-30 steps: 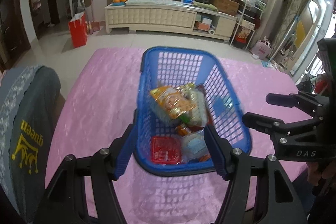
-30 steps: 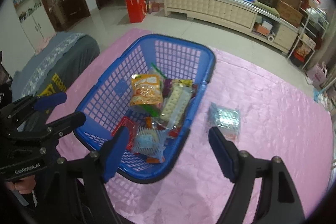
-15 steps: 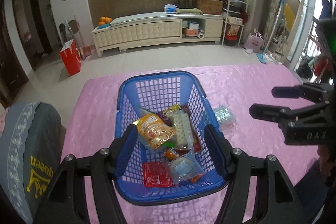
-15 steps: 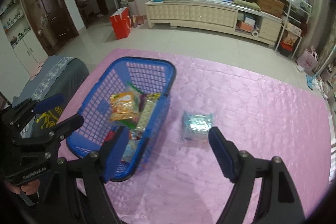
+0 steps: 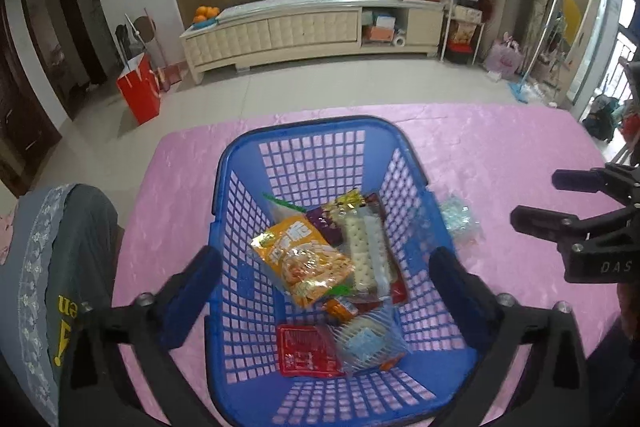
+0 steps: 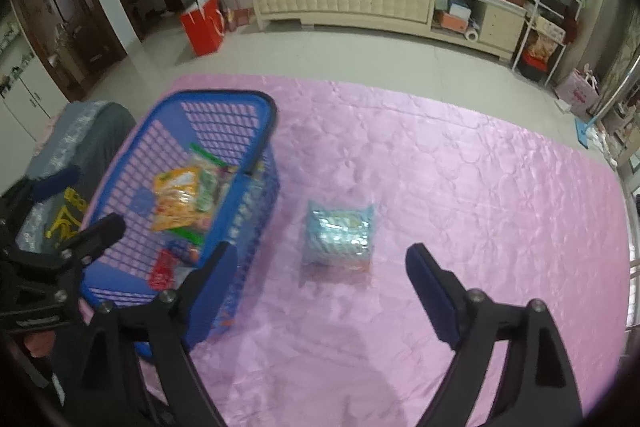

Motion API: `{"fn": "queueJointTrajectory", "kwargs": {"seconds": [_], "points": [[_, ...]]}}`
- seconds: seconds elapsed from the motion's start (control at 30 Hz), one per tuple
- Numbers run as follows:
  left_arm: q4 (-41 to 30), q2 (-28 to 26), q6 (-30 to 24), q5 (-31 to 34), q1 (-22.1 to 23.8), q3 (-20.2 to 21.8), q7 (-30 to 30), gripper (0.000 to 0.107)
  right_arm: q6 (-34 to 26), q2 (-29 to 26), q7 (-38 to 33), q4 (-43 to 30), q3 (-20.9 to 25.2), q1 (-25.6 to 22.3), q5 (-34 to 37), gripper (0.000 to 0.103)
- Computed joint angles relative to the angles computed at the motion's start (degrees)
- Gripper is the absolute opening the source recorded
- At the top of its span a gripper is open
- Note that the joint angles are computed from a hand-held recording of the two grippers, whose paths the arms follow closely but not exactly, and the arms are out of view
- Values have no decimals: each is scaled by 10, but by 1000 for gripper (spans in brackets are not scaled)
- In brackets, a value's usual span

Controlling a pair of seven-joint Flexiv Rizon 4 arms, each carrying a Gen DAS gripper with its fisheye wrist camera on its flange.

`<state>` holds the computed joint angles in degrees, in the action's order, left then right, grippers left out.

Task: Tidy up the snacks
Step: 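Move the right gripper to the last clear snack pack on the table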

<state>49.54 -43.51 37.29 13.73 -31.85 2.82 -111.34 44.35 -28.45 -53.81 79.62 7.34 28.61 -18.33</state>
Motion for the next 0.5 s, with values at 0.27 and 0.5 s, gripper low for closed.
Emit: {"fn": "queueJointTrajectory", "kwargs": {"seconds": [0.27, 0.5], "points": [[-109, -67, -91, -16, 8, 3, 9, 103, -45, -51, -14, -57, 2, -15, 40, 97], [-183, -113, -146, -8, 2, 16, 40, 103, -78, -92, -30, -97, 3, -21, 64, 97]]}}
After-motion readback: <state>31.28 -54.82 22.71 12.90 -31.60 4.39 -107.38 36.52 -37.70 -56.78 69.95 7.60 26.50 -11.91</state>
